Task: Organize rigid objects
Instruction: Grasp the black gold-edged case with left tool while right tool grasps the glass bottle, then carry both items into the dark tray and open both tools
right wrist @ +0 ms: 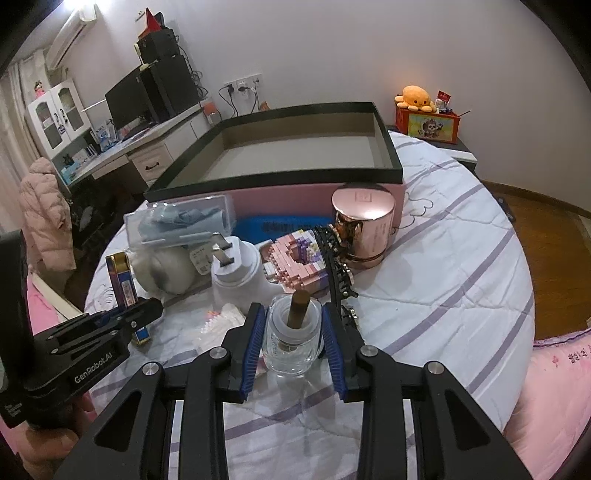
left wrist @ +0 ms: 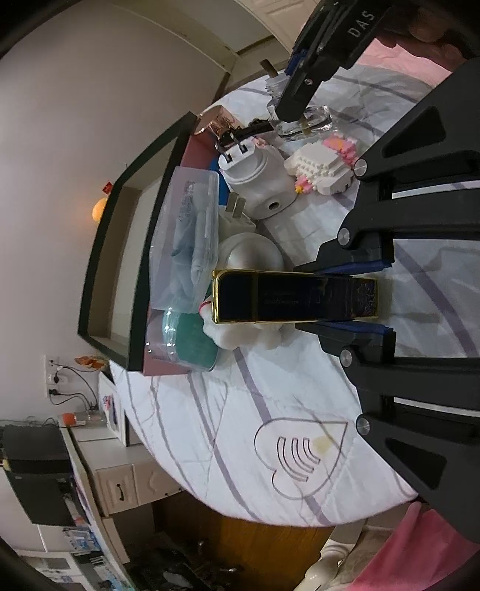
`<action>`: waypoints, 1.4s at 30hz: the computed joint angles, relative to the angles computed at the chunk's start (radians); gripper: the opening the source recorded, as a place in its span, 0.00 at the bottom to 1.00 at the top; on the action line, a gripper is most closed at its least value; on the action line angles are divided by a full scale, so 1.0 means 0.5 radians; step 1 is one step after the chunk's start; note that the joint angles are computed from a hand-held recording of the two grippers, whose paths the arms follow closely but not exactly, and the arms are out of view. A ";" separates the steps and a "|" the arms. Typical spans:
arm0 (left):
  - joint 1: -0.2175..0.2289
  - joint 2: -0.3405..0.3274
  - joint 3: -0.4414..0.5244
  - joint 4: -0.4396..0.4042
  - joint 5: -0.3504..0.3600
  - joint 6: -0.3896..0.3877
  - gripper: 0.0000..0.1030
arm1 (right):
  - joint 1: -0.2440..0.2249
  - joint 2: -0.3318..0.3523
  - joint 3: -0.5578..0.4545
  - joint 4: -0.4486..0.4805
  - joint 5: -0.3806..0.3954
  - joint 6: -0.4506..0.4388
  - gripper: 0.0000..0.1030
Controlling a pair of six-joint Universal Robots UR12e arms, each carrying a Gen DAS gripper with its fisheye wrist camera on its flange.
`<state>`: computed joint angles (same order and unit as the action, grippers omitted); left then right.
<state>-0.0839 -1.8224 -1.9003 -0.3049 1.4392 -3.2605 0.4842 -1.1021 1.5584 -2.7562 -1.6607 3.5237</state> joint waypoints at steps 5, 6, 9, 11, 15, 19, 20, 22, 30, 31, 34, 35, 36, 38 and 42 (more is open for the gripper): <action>0.021 0.055 -0.034 0.043 -0.008 0.005 0.19 | 0.009 -0.023 0.015 -0.056 -0.009 -0.006 0.31; 0.026 0.067 -0.034 0.049 -0.009 0.006 0.19 | 0.009 -0.028 0.014 -0.063 -0.004 -0.013 0.31; 0.033 0.086 -0.016 0.058 -0.012 0.007 0.19 | 0.010 -0.036 0.002 -0.095 0.007 -0.036 0.31; 0.031 0.087 0.011 0.076 0.010 0.022 0.19 | 0.010 -0.032 -0.026 -0.114 0.007 -0.069 0.31; 0.017 0.046 0.111 0.120 0.087 0.068 0.19 | 0.003 0.008 -0.126 -0.118 -0.006 -0.149 0.31; 0.012 -0.032 0.259 0.177 0.130 0.108 0.19 | -0.023 0.069 -0.259 -0.109 -0.005 -0.202 0.31; 0.014 -0.053 0.297 0.167 0.123 0.109 0.19 | -0.029 0.092 -0.305 -0.097 -0.010 -0.215 0.31; 0.019 -0.122 0.410 0.121 0.088 0.110 0.19 | -0.048 0.137 -0.391 -0.065 0.002 -0.232 0.31; -0.006 -0.412 0.787 -0.205 0.097 0.192 0.20 | -0.133 0.392 -0.784 0.285 0.080 -0.211 0.32; -0.002 -0.446 0.833 -0.275 0.073 0.197 0.20 | -0.142 0.420 -0.825 0.334 0.103 -0.201 0.32; 0.006 -0.517 0.937 -0.448 -0.008 0.199 0.20 | -0.162 0.503 -0.949 0.508 0.155 -0.207 0.32; 0.002 -0.533 0.961 -0.489 -0.001 0.214 0.20 | -0.167 0.516 -0.967 0.542 0.167 -0.206 0.32; -0.005 -0.554 0.995 -0.555 0.007 0.247 0.20 | -0.170 0.534 -0.997 0.593 0.177 -0.206 0.32; -0.009 -0.571 1.028 -0.631 0.010 0.282 0.21 | -0.177 0.559 -1.038 0.672 0.195 -0.202 0.32; -0.026 -0.570 1.033 -0.664 0.084 0.295 0.71 | -0.176 0.583 -1.085 0.809 0.190 -0.207 0.34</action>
